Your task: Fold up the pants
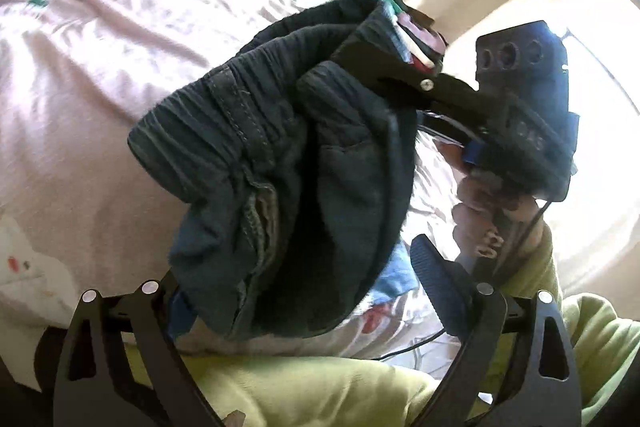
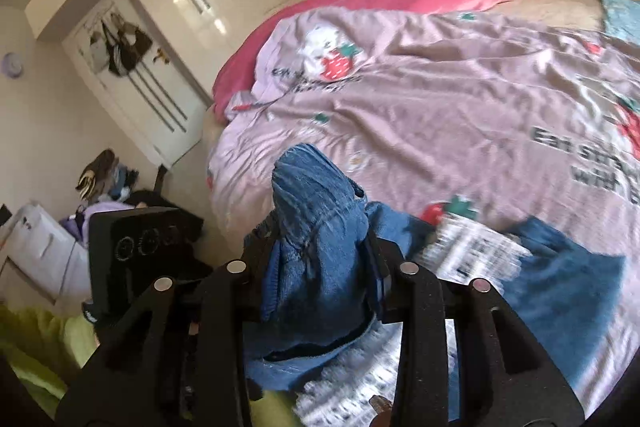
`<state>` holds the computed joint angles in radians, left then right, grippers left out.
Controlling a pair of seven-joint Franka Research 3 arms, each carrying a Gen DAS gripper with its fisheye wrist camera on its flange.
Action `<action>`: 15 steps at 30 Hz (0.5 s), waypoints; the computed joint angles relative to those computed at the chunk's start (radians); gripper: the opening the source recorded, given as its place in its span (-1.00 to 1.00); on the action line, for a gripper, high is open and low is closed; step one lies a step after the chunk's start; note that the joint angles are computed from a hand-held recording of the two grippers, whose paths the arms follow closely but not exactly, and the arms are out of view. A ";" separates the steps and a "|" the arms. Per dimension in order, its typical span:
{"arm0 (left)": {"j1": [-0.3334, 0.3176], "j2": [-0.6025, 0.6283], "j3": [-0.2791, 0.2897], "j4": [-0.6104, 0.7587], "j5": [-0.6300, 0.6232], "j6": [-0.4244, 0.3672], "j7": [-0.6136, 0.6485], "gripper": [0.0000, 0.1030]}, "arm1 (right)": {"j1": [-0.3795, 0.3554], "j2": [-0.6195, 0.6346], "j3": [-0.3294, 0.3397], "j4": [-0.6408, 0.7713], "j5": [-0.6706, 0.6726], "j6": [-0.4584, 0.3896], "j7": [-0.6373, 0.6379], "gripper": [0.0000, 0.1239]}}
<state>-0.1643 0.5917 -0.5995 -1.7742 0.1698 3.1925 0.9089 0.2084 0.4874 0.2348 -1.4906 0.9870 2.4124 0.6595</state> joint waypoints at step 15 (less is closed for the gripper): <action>-0.200 0.116 0.068 0.289 -0.016 -0.304 0.212 0.88 | -0.016 -0.161 -0.064 -0.285 0.070 0.212 0.006 0.11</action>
<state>-0.3641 0.7079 -0.5314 -1.4850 0.1533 2.8889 1.1210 0.1922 0.3267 0.1711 -1.7755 1.0570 2.6241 0.6659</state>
